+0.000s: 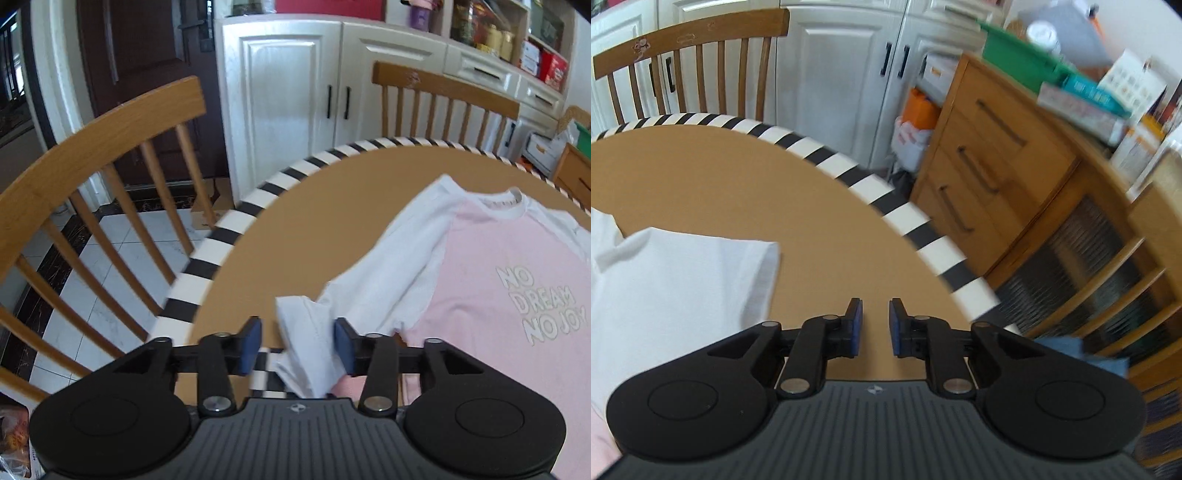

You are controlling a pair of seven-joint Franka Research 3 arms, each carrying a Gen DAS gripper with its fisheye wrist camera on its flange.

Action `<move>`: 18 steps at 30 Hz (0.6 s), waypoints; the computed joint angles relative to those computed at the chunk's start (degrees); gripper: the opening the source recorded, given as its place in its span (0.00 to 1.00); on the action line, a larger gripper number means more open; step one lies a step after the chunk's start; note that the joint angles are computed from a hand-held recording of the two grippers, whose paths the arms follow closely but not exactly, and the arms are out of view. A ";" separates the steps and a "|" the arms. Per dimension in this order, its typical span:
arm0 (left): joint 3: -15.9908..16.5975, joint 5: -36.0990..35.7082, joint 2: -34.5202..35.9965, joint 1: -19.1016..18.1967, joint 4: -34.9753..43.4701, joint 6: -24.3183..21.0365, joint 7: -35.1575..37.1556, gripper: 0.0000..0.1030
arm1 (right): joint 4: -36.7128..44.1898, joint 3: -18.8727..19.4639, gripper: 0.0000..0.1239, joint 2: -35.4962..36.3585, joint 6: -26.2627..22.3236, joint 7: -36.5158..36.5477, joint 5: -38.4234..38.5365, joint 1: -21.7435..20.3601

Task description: Fold clothes

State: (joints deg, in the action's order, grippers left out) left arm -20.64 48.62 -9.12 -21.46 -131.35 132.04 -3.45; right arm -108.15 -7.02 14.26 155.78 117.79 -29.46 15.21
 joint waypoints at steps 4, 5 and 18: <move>2.35 4.26 -2.38 3.46 -0.87 6.25 -2.69 0.51 | -4.73 3.61 0.15 -3.71 8.35 -7.08 7.03 -2.18; 3.19 6.26 -1.27 4.97 0.14 9.09 -3.05 0.51 | -5.68 5.53 0.15 -4.28 10.15 -11.23 11.67 -2.94; 7.32 -14.31 17.19 5.00 14.87 19.18 39.99 0.38 | -10.17 19.32 0.15 -7.92 8.59 -52.33 51.33 -2.05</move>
State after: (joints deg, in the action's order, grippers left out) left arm -13.32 34.31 8.07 -16.45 -116.48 151.22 36.54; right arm -118.33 12.30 6.35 164.37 65.47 21.87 13.17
